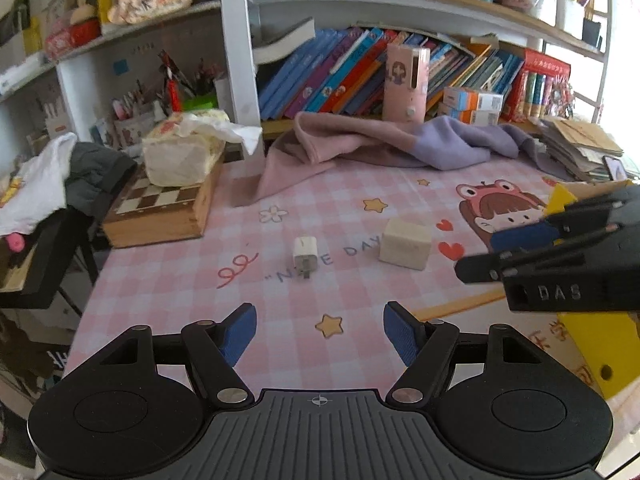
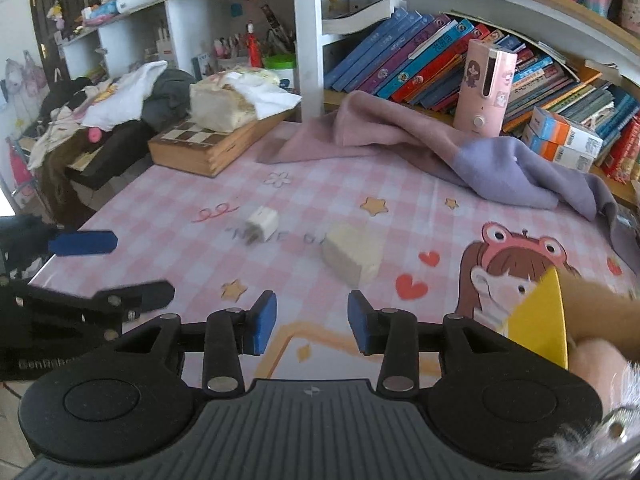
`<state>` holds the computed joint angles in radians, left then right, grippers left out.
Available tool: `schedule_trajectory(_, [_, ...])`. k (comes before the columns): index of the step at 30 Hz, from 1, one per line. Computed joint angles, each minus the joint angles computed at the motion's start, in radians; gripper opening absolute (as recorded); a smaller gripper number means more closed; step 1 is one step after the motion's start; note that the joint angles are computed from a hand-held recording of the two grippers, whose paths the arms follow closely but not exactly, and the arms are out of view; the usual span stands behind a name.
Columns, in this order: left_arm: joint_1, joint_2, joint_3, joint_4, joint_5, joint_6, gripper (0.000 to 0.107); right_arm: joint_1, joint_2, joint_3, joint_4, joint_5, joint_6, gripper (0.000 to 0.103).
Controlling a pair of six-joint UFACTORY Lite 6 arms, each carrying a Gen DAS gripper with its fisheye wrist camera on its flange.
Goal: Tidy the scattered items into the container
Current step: 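Move the left tool toward the white plug adapter while the right tool approaches the soap bar, then grasp the white plug adapter with the left tool while the right tool grasps the cream soap bar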
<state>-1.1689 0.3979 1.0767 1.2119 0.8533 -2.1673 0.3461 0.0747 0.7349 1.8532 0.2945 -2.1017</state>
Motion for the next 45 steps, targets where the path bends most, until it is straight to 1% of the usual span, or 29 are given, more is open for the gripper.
schedule_trajectory(6, [0.152,0.077,0.023,0.112,-0.131,-0.009,0.071,0.028,0.270,0.271,-0.022,-0.047,0.040,0.041])
schedule_trajectory(9, [0.222,0.135,0.061,0.159,-0.185,-0.011,0.070,0.043,0.382,0.382,-0.084,-0.077,0.095,0.041])
schedule_trajectory(13, [0.296,0.206,0.118,0.214,-0.237,-0.007,0.069,0.052,0.489,0.491,-0.166,-0.099,0.167,0.043])
schedule_trajectory(14, [0.312,0.225,0.136,0.225,-0.249,-0.004,0.068,0.053,0.513,0.514,-0.175,-0.104,0.175,0.044])
schedule_trajectory(15, [0.327,0.240,0.150,0.233,-0.259,0.001,0.063,0.054,0.532,0.534,-0.184,-0.108,0.185,0.044])
schedule_trajectory(16, [0.342,0.257,0.166,0.239,-0.270,0.008,0.062,0.054,0.549,0.554,-0.204,-0.112,0.205,0.044])
schedule_trajectory(20, [0.393,0.322,0.227,0.257,-0.310,0.026,0.060,0.053,0.616,0.631,-0.380,-0.109,0.378,0.045])
schedule_trajectory(22, [0.411,0.348,0.253,0.260,-0.327,0.035,0.056,0.051,0.645,0.666,-0.471,-0.099,0.469,0.046])
schedule_trajectory(24, [0.429,0.374,0.282,0.266,-0.348,0.043,0.054,0.050,0.669,0.696,-0.544,-0.090,0.541,0.046])
schedule_trajectory(26, [0.444,0.400,0.309,0.261,-0.363,0.055,0.049,0.048,0.697,0.728,-0.608,-0.080,0.607,0.046])
schedule_trajectory(28, [0.457,0.420,0.330,0.251,-0.376,0.063,0.041,0.048,0.722,0.759,-0.682,-0.070,0.684,0.046])
schedule_trajectory(30, [0.457,0.427,0.333,0.270,-0.367,0.046,0.035,0.051,0.739,0.780,-0.730,-0.065,0.728,0.046])
schedule_trajectory(31, [0.458,0.425,0.329,0.275,-0.366,0.043,0.032,0.052,0.743,0.784,-0.734,-0.064,0.730,0.044])
schedule_trajectory(32, [0.459,0.420,0.321,0.286,-0.368,0.033,0.029,0.054,0.745,0.786,-0.735,-0.062,0.730,0.040])
schedule_trajectory(33, [0.463,0.411,0.309,0.304,-0.377,0.016,0.023,0.055,0.744,0.785,-0.734,-0.060,0.726,0.037])
schedule_trajectory(35, [0.470,0.388,0.280,0.330,-0.392,-0.024,0.024,0.059,0.728,0.770,-0.722,-0.059,0.707,0.028])
schedule_trajectory(37, [0.460,0.351,0.237,0.370,-0.384,-0.084,0.024,0.058,0.701,0.738,-0.665,-0.063,0.658,0.027])
schedule_trajectory(40, [0.434,0.276,0.168,0.410,-0.366,-0.152,0.024,0.051,0.629,0.659,-0.530,-0.065,0.539,0.026])
schedule_trajectory(45, [0.363,0.125,0.043,0.402,-0.318,-0.213,0.024,0.036,0.456,0.478,-0.317,-0.043,0.351,0.026])
